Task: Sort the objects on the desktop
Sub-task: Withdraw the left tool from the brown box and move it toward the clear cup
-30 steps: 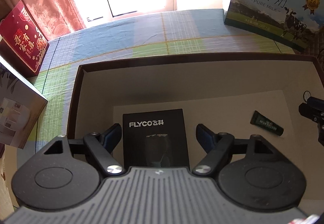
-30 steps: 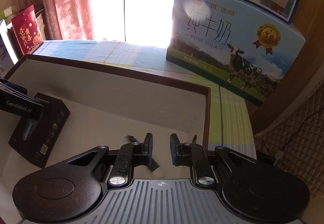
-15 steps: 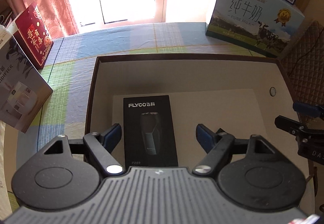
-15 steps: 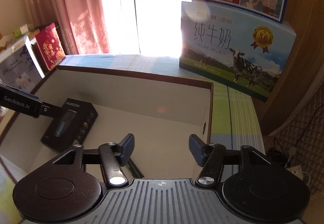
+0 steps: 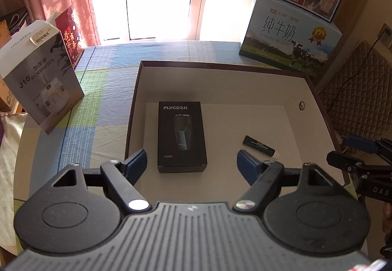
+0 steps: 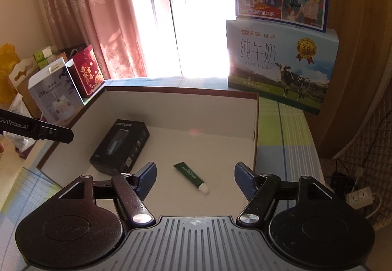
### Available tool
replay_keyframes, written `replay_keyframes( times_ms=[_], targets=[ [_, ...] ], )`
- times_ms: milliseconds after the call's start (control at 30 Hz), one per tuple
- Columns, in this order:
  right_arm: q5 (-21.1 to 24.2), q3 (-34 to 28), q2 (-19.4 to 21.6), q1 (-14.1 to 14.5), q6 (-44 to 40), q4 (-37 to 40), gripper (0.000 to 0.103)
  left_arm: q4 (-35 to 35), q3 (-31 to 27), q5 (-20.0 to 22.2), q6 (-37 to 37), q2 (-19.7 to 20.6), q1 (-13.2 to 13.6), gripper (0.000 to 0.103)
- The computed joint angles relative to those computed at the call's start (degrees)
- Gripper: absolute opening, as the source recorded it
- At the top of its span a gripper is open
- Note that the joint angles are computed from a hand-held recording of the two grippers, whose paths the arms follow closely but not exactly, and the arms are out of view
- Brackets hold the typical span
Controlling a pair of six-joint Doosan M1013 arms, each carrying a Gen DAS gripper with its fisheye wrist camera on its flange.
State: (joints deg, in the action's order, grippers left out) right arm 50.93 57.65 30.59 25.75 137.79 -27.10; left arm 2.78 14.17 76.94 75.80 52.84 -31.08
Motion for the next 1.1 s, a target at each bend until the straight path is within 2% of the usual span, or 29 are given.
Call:
replay_keyframes(
  times_ms=[167,467,833,1100],
  targets=[
    [-0.3,2.0,-1.6,1.4,2.6,-1.9,0.073,1.1,12.9,-6.6,-1.5,-7.0,-0.3,0.078],
    [-0.4,6.2,-4.4,4.0,6.6,-4.6,0.077,-1.0,27.8,-12.5,-5.5,-15.4,0.0,0.077],
    [1.1,11.0,-7.0,7.0,10.0,-5.5,0.079,-1.1,38.7,-14.4,-9.9,-21.2,0.0,0.077],
    [2.4,13.7,-8.1,7.9,12.9,-4.3,0.08,-3.5,42.7,-13.7,-12.3,-22.4,0.0,0.077]
  ],
)
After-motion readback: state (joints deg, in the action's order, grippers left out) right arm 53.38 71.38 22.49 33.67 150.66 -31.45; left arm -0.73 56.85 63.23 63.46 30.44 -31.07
